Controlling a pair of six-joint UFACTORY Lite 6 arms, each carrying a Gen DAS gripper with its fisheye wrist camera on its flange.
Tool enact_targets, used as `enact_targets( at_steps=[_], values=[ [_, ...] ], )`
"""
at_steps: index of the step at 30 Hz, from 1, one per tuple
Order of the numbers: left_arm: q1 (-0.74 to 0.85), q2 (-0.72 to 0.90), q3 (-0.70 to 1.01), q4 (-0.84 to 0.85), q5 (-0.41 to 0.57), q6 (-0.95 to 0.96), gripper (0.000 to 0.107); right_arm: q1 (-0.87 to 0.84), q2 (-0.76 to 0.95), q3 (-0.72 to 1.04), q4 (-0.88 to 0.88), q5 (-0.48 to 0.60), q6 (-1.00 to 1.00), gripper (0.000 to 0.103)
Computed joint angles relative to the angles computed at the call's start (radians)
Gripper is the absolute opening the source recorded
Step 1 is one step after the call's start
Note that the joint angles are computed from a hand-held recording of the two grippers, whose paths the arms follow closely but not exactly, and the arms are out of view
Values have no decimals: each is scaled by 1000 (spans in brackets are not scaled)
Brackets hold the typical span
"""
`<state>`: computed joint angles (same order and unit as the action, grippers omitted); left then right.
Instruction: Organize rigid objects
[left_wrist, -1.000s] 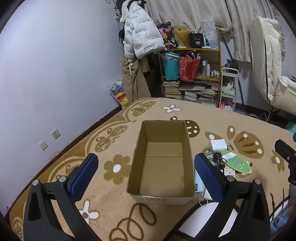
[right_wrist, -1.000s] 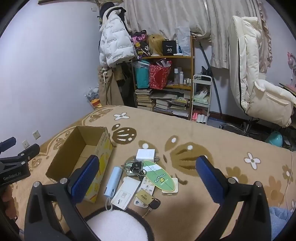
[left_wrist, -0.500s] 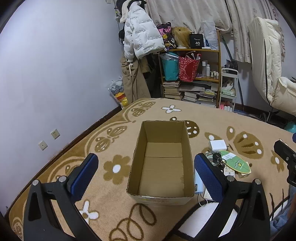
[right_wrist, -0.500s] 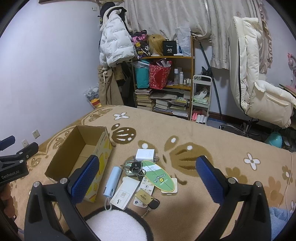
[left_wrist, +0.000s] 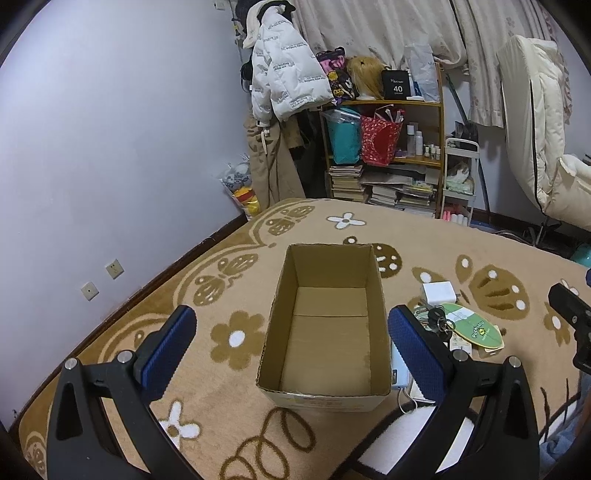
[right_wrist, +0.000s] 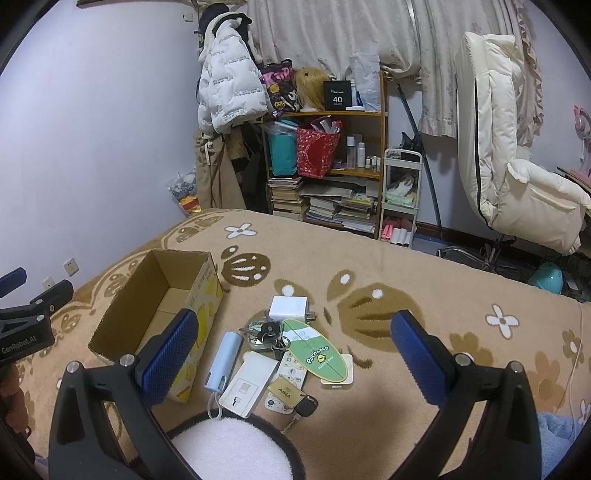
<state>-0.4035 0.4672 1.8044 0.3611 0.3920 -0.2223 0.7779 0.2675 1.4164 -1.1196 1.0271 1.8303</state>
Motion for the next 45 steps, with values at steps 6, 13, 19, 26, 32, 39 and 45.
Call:
enact_targets(
  at_steps=[6, 13, 19, 26, 32, 39, 45],
  values=[
    [-6, 6, 9, 7, 9, -10, 103, 3, -1, 3, -1, 2, -6, 103],
    [-5, 6, 5, -8, 7, 4, 103, -6, -8, -21, -8, -13, -1, 103],
    [-2, 2, 5, -37, 8, 32, 103, -6, -7, -18, -5, -11, -6, 103],
    [1, 0, 5, -47, 11, 38, 103, -5, -2, -15, -6, -9, -6, 103],
    [2, -1, 4, -46, 11, 38, 103, -5, -2, -15, -4, -8, -9, 103],
    [11, 2, 7, -70, 9, 65, 103, -7, -2, -22, -8, -12, -6, 103],
    [18, 5, 11, -81, 11, 82, 103, -10, -1, -19, -6, -13, -11, 103]
  ],
)
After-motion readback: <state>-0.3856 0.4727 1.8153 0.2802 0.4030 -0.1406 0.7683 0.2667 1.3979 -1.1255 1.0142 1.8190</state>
